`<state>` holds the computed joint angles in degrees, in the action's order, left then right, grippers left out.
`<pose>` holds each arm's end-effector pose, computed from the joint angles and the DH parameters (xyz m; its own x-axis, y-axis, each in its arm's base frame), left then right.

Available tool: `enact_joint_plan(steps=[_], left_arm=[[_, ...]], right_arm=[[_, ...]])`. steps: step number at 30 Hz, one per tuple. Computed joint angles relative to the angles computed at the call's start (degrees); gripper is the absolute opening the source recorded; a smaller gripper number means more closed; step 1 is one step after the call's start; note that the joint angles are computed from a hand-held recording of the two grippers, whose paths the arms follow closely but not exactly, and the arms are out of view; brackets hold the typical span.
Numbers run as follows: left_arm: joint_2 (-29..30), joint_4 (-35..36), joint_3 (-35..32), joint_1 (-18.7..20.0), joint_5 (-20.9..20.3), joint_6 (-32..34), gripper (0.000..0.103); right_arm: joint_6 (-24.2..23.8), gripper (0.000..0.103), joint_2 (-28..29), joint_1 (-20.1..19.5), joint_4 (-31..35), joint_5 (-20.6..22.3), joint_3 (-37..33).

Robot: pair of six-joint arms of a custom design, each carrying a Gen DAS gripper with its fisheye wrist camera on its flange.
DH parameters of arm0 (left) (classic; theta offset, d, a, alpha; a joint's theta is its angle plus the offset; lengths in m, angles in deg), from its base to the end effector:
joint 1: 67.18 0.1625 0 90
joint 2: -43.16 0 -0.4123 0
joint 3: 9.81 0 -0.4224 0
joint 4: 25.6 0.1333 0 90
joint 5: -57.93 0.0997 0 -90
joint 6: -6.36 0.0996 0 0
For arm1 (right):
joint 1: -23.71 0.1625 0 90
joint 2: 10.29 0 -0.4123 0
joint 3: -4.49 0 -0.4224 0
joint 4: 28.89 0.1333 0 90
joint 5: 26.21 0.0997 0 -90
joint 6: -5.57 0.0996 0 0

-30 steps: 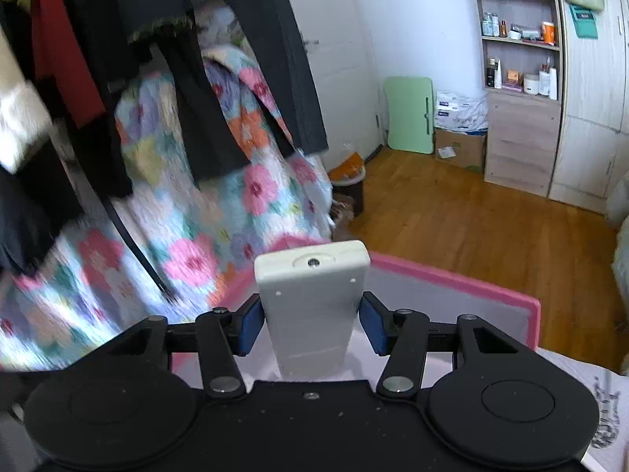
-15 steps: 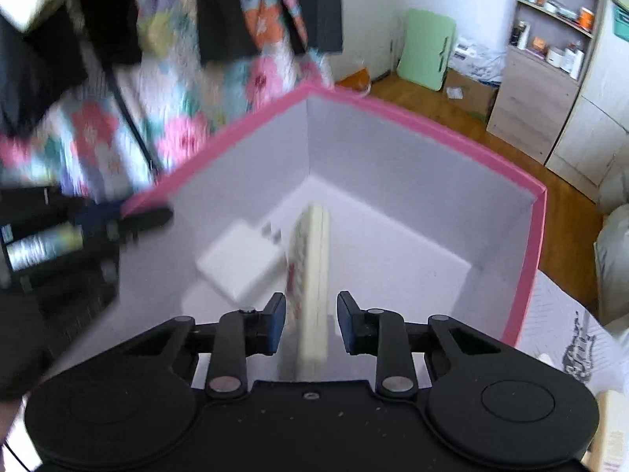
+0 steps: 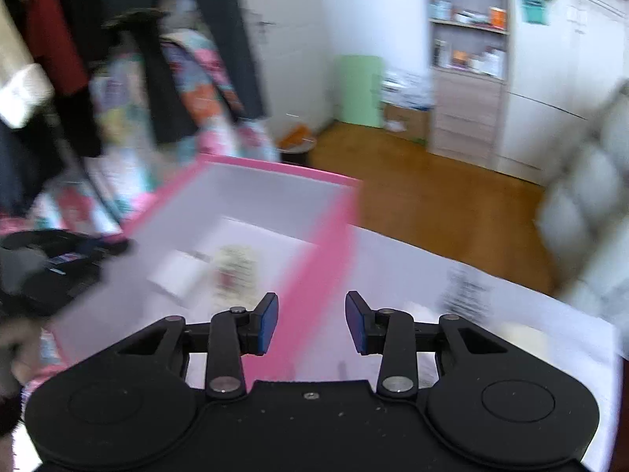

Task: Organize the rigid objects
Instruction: 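Grasp the white remote with pink label using the right tool, then carry the white remote over the pink box and lower it inside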

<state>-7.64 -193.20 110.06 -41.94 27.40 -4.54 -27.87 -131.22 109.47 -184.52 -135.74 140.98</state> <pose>-0.3747 -0.4189 0.0522 -0.4953 0.3180 -0.8084 0.8156 0.4907 -0.3067 0.0753 -0.3375 0.4191 -0.7946 -0.0813 0.6016 -0.4679 0.7134 -0.5216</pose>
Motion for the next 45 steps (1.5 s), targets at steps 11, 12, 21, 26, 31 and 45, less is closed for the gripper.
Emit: enact_joint_plan(steps=[11, 12, 21, 26, 31, 45], left_arm=[[0.2, 0.7, -0.2, 0.0, 0.4, -0.1, 0.007], [0.3, 0.7, -0.3, -0.1, 0.5, -0.1, 0.007], [0.5, 1.4, -0.7, -0.1, 1.0, 0.0, 0.007], [0.5, 1.8, -0.7, -0.1, 1.2, -0.1, 0.007], [0.3, 3.4, -0.9, -0.1, 1.5, -0.8, 0.007], [0.1, 4.6, -1.0, 0.0, 1.6, -1.6, 0.007]], right_arm=[[1.1, 0.055, 0.3, -13.8, 4.0, -7.8, -5.2], [1.0, 0.060, 1.3, -14.3, 3.9, -8.0, -5.6], [1.3, 0.072, 9.3, -16.1, 4.3, -10.0, -10.5], [2.3, 0.062, 9.7, -18.9, 1.0, -6.4, -9.9], [1.1, 0.061, 2.4, -19.8, -0.7, 0.5, -5.7], [-2.7, 0.061, -15.0, -12.7, 8.5, 17.0, -0.5]])
